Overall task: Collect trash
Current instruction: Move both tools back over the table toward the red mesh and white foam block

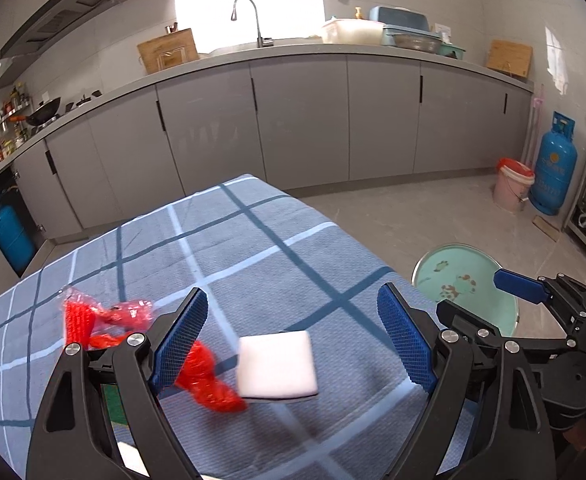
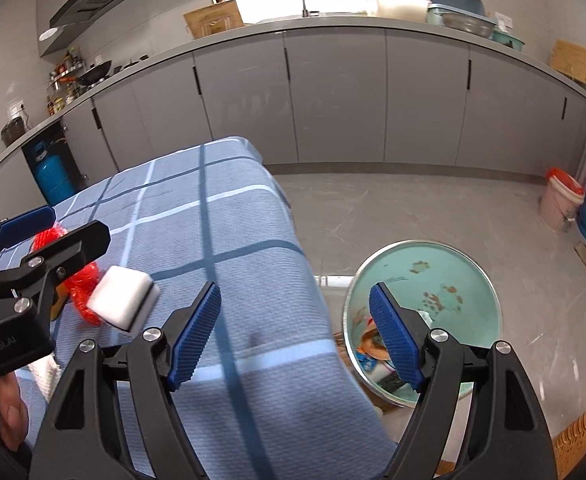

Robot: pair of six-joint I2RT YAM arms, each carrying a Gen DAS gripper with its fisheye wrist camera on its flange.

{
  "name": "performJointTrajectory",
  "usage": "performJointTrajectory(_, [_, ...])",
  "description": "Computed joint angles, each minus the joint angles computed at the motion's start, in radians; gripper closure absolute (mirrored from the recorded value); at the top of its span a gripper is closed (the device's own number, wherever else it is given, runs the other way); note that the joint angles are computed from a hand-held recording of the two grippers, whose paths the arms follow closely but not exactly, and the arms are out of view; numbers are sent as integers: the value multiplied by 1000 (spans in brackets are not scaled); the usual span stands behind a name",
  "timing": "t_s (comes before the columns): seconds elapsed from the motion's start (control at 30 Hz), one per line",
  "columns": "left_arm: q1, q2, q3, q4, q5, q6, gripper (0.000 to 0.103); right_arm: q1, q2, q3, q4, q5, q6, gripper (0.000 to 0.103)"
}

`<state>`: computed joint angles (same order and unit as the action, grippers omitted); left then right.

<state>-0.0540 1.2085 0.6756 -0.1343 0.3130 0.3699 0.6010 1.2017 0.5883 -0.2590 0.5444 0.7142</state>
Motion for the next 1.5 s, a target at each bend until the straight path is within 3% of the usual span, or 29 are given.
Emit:
performJointTrajectory(0.47, [222,35,14,7,68,107,17,98,148,114,17,12,8,23])
performJointTrajectory(0.87, [495,240,130,100,68,169,17,150,260,189,51,4,16,15])
performJointTrajectory(1.1, [572,395,251,109,30,161,16,168,364,284,43,-5,5,11])
performJointTrajectory(1.5, [564,509,323,80,24,154,16,177,524,438,-3,-31,4,8])
